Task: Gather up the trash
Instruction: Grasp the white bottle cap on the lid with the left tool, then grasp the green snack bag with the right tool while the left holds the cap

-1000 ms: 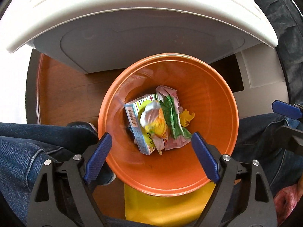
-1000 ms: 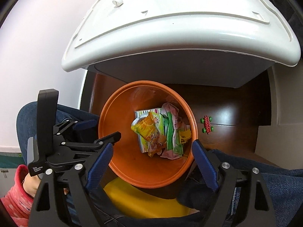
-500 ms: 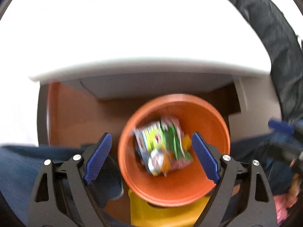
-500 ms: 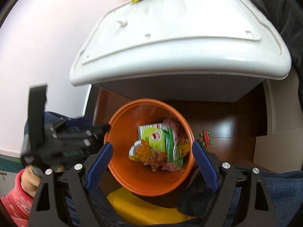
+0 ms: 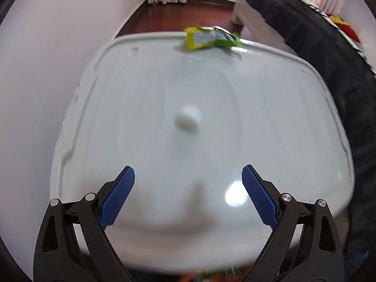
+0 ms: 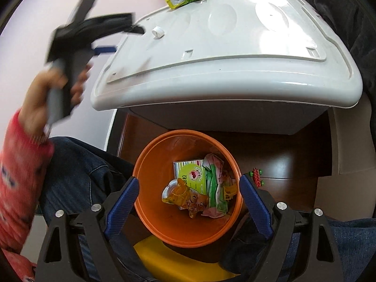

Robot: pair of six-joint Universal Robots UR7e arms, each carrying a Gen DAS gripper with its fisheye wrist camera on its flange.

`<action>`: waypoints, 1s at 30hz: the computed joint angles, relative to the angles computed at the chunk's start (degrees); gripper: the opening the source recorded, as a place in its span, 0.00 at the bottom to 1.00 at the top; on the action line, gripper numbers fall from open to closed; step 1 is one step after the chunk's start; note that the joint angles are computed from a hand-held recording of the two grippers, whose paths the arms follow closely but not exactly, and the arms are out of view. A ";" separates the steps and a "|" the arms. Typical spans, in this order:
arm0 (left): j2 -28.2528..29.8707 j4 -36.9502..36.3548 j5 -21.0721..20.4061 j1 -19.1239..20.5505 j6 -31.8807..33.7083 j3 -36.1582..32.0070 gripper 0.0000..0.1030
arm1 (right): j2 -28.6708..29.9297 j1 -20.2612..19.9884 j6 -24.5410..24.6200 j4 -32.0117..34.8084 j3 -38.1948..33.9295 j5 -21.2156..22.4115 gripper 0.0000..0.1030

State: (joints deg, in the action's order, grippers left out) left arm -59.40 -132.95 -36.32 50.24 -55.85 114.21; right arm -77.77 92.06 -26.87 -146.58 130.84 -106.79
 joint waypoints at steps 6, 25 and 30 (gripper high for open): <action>4.44 -6.20 -0.19 6.04 4.41 -5.76 0.87 | 0.50 -1.09 1.02 2.34 -1.18 0.95 0.83; 5.49 -7.54 -1.69 7.51 5.76 -6.39 0.33 | 1.21 -1.41 2.54 2.99 -1.76 1.14 0.83; 3.96 -6.60 -0.19 5.84 5.44 -4.90 0.33 | 1.25 -0.62 2.22 1.54 -1.43 0.01 0.83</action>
